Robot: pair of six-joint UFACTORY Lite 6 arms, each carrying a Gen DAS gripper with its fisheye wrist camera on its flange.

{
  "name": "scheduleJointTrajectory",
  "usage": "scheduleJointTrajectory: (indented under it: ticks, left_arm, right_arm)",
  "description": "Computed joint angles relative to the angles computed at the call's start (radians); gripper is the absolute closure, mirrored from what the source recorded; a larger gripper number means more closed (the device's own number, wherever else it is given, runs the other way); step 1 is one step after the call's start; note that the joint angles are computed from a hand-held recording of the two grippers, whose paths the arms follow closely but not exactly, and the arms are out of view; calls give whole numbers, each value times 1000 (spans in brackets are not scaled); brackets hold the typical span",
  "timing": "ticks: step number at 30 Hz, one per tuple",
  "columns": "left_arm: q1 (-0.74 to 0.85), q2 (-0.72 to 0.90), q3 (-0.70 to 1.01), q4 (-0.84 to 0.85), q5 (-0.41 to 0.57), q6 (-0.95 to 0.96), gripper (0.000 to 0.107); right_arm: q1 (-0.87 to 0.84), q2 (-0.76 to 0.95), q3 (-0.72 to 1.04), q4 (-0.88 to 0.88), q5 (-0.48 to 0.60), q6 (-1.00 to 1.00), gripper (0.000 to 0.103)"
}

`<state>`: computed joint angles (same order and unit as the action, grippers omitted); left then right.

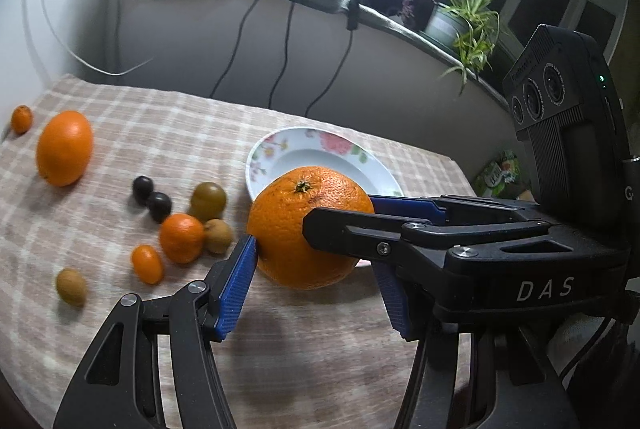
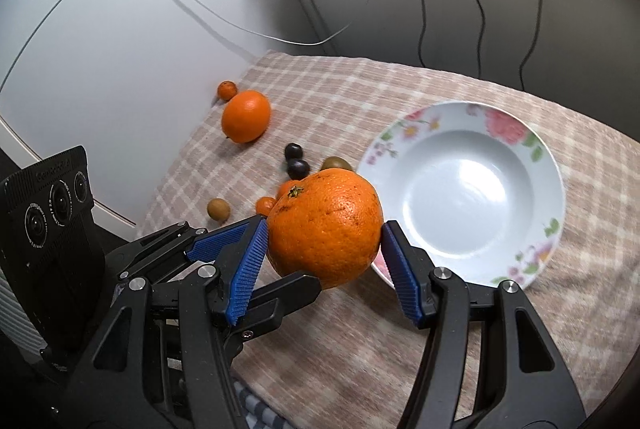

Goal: Organize fruits
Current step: 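Carry the orange over the white plate and release it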

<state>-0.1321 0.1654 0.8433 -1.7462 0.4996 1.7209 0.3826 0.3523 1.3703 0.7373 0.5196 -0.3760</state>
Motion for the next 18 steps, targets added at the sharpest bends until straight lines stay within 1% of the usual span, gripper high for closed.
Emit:
scheduleJointTrajectory:
  ticks: [5, 7, 18]
  left_arm:
    - [-52, 18, 13, -20, -28, 6, 50]
    - [-67, 23, 24, -25, -42, 9, 50]
    - [-102, 71, 79, 1, -51, -23, 50]
  right_arm:
    - [-39, -40, -76, 50, -3, -55, 41]
    - [-63, -51, -99, 102, 9, -102, 41]
    - [-101, -66, -118, 112, 13, -119, 41]
